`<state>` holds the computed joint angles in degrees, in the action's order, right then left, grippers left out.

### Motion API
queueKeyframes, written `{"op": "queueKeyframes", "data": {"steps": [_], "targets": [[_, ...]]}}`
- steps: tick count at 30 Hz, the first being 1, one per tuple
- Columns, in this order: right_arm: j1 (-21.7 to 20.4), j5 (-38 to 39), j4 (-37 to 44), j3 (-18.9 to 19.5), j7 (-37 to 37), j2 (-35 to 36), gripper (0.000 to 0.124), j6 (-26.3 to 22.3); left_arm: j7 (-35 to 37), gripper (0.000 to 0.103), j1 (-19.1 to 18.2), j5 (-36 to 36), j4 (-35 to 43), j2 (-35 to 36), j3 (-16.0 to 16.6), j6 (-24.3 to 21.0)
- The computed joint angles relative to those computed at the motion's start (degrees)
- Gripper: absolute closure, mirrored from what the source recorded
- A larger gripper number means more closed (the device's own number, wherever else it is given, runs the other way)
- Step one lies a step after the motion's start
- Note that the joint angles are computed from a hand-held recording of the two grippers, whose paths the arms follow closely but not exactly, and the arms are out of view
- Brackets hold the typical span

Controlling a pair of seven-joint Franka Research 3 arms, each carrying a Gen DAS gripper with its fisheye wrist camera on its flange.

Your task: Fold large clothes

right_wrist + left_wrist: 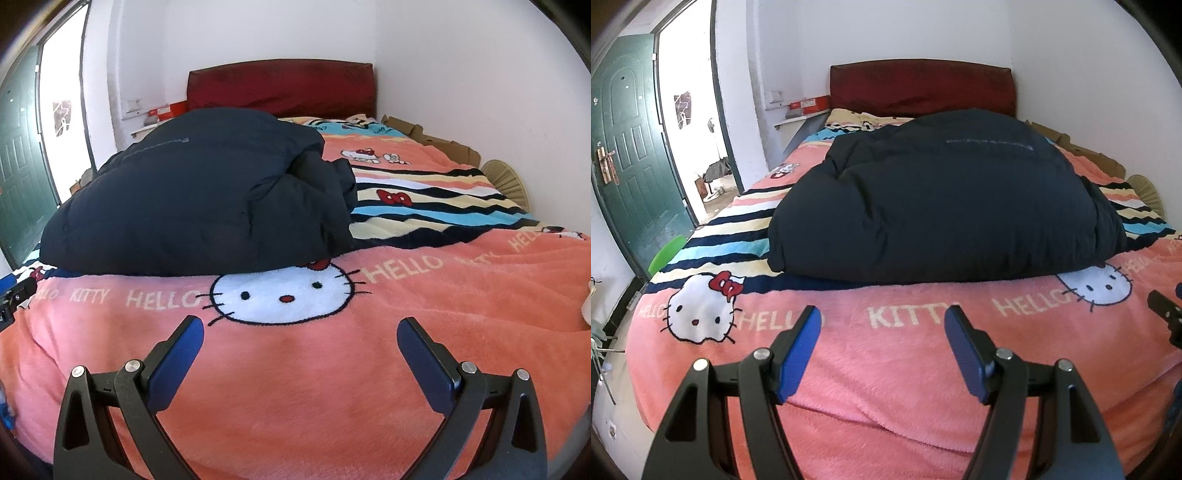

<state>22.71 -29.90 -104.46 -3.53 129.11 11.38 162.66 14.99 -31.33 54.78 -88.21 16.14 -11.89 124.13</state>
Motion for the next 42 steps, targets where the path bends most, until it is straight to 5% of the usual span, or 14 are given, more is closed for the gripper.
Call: {"op": "queueKeyframes", "data": {"steps": [42], "targets": [[0.99, -1.17, 0.75, 0.2, 0.59, 0.17, 0.021, -2.11, -2.47, 0.035, 0.6, 1.02, -2.29, -0.89, 0.14, 2.69]]}}
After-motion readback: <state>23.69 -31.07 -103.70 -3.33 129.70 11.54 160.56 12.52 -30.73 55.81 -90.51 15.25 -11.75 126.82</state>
